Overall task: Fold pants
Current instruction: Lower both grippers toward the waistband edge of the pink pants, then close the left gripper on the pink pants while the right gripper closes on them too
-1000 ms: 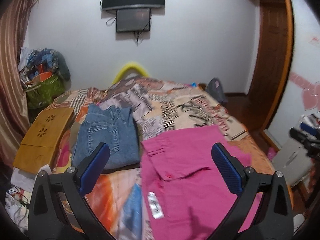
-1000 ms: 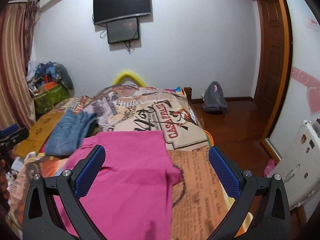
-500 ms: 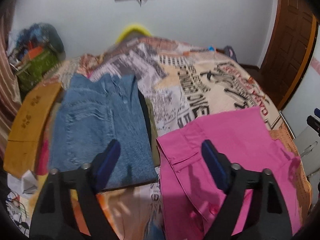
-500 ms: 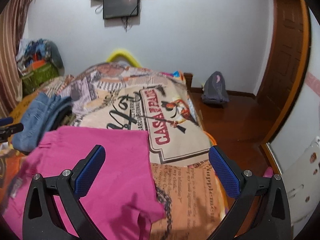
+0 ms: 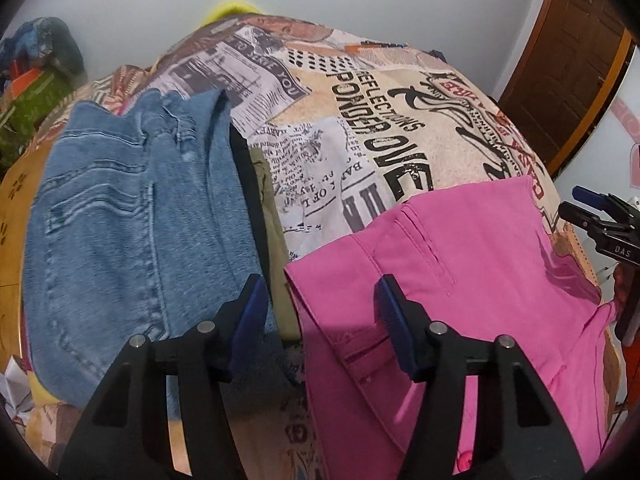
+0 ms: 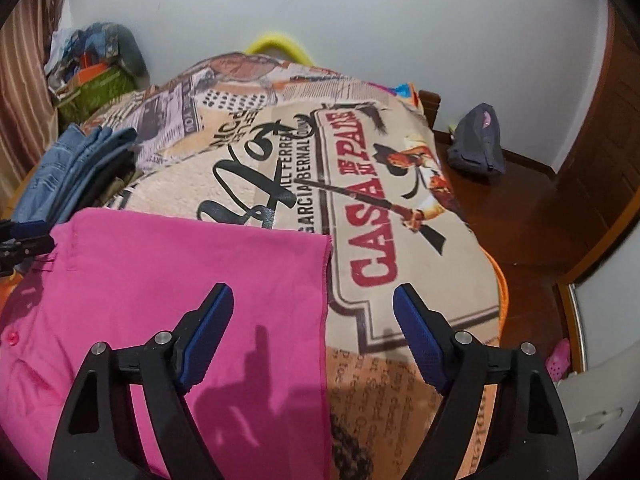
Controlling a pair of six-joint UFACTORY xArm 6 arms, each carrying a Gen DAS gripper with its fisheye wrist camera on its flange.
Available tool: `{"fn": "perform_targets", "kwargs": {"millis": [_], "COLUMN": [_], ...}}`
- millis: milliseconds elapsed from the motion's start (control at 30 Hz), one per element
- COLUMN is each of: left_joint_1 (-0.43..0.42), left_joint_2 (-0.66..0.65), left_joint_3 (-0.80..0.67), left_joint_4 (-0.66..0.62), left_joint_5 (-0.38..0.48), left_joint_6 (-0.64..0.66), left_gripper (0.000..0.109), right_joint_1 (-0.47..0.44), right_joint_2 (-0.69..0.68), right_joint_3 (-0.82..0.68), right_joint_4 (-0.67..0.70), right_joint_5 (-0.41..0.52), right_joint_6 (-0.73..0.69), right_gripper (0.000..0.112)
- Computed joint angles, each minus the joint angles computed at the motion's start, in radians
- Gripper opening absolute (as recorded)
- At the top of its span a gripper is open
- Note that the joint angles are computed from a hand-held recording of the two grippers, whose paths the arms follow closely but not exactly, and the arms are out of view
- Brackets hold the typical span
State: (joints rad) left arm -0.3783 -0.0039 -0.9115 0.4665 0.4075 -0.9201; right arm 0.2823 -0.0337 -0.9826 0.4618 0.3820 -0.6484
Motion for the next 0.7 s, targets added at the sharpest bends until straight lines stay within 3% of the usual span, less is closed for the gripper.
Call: {"fn": "perform_targets", "kwargs": {"millis": [167, 267, 367, 533, 567, 600, 667, 700], "left_joint_1": [0.019, 0.026, 0.024, 0.024, 0.024, 0.023, 0.025, 0.026], "left_joint_2": [0.04, 0.058, 0.068, 0.076, 0.076, 0.076, 0.068, 0.063], "left_joint_3": [-0.014, -0.018, -0.029, -0.029, -0.03, -0.035, -0.027, -0.021], "left_joint_4": [-0.117, -0.228, -0.252, -0.325, -0.319, -0.31, -0.331, -0.351], "left_joint_5": [-0.05, -0.072, -0.067, -0.083, -0.079, -0.07, -0.086, -0.095], "left_joint_6": [0.088, 0.172, 0.219, 0.308, 0.301, 0.294, 0.299, 0.305], "left_gripper": [0.059, 0.059, 0.059, 0.053, 0.052, 0.049, 0.027, 0.024], "right_joint_1": [-0.004, -0.013, -0.009, 0.012, 0.015, 0.019, 0.024, 0.027], "right_joint_2": [0.073, 0.121, 0.165, 0.222, 0.221, 0.218, 0.216, 0.213], "right_joint_3": [-0.076, -0.136, -0.187, -0.232, -0.23, -0.228, -0.233, -0.231], "right_joint_4": [-0.003, 0.001, -0.025, -0.027, -0.004, 0.029, 0.048, 0.046], "right_joint_5": [0.055, 0.118, 0.162, 0.159, 0.152, 0.151, 0.167, 0.167], "right_joint_6": [0.008, 0.013, 0.032, 0.037, 0.02, -0.007, -0.021, -0.021], "right_gripper": [0.076, 0.068, 0.063, 0.06, 0.056, 0.044, 0.03, 0.018]}}
